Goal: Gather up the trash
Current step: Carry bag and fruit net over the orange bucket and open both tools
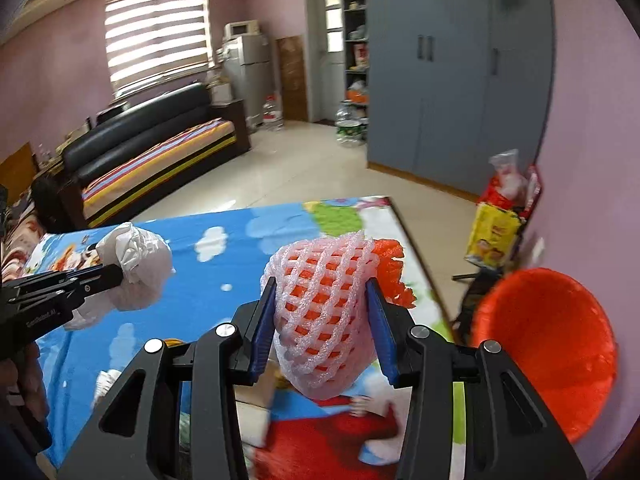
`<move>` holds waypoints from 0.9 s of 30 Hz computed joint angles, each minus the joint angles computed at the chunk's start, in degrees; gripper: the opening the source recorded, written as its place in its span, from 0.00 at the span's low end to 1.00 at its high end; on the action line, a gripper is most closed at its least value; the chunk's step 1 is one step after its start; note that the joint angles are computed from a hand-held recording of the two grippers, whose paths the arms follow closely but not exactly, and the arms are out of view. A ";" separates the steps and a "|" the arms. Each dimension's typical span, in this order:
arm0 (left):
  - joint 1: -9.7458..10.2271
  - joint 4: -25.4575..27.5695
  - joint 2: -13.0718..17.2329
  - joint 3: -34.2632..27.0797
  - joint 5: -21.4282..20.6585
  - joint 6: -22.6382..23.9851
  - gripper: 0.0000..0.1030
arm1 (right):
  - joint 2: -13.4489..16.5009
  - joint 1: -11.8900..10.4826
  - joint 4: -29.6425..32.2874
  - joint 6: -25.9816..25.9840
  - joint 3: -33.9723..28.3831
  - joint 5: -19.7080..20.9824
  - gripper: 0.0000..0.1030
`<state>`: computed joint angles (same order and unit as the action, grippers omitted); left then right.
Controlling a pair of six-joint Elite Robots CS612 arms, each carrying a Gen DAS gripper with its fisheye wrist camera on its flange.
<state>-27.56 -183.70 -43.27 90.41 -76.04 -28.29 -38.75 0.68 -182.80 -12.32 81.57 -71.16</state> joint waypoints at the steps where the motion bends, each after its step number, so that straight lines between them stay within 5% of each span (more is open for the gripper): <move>1: -0.19 0.31 0.24 -0.67 -0.32 0.52 0.10 | -0.14 -0.44 -0.72 0.47 0.39 -0.62 0.41; 27: -5.31 11.62 13.38 -28.99 -14.26 13.54 0.10 | 1.26 -8.17 -5.98 8.12 0.56 -14.70 0.43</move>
<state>-32.87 -172.08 -29.90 61.42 -90.30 -14.75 -37.49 -7.49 -188.78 -4.20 82.12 -85.86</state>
